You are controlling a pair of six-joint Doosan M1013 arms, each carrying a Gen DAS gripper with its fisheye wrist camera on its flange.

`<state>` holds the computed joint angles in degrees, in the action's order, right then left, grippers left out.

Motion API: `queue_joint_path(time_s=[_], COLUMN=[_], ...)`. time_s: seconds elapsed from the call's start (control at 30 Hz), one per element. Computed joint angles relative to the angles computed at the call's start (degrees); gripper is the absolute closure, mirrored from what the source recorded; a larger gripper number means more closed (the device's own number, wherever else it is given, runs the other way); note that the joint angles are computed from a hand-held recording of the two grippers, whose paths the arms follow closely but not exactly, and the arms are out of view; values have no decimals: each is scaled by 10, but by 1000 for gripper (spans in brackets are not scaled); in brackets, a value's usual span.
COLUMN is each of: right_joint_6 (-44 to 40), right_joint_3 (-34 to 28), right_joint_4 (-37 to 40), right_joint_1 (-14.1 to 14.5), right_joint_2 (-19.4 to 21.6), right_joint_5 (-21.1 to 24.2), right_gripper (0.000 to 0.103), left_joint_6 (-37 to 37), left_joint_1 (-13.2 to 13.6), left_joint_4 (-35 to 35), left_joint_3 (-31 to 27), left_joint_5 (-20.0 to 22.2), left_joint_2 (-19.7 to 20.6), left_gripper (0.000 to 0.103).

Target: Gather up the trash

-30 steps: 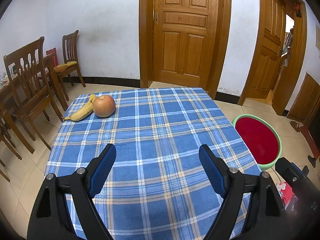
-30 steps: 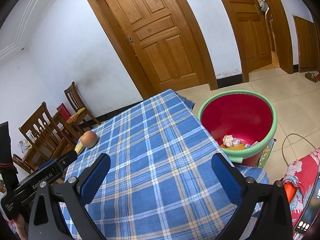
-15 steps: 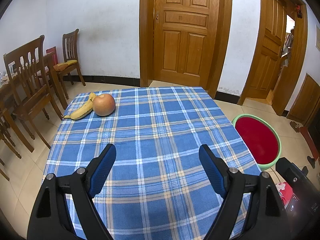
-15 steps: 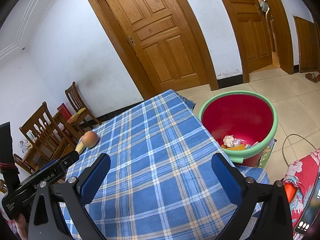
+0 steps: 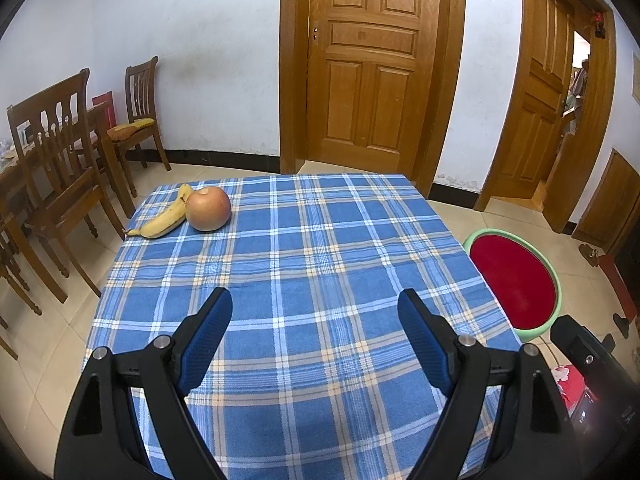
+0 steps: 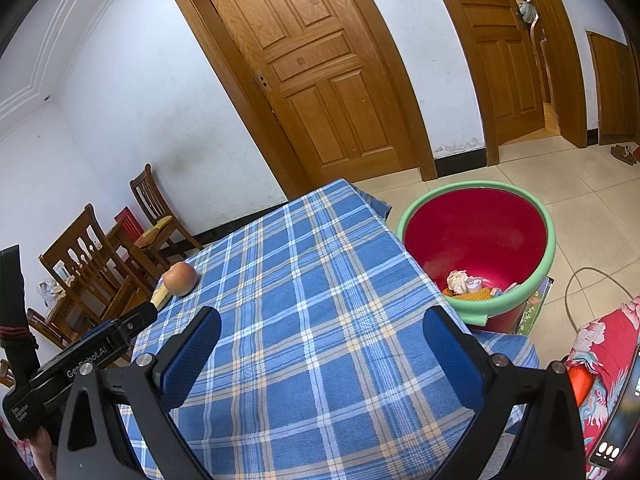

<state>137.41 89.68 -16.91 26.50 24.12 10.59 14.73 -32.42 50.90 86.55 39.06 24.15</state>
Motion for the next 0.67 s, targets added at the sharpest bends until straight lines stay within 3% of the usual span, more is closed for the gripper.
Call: queue_joint_path(time_s=[0.67], right_joint_6=[4], right_joint_3=[-2], right_joint_4=[-7], right_joint_1=[-1], right_joint_2=[0], right_joint_5=[5], right_gripper=[0], left_joint_6=[4], left_joint_1=[2], left_joint_4=[-6], left_joint_3=[0], left_joint_5=[2], left_joint_2=[0], left_gripper=[19])
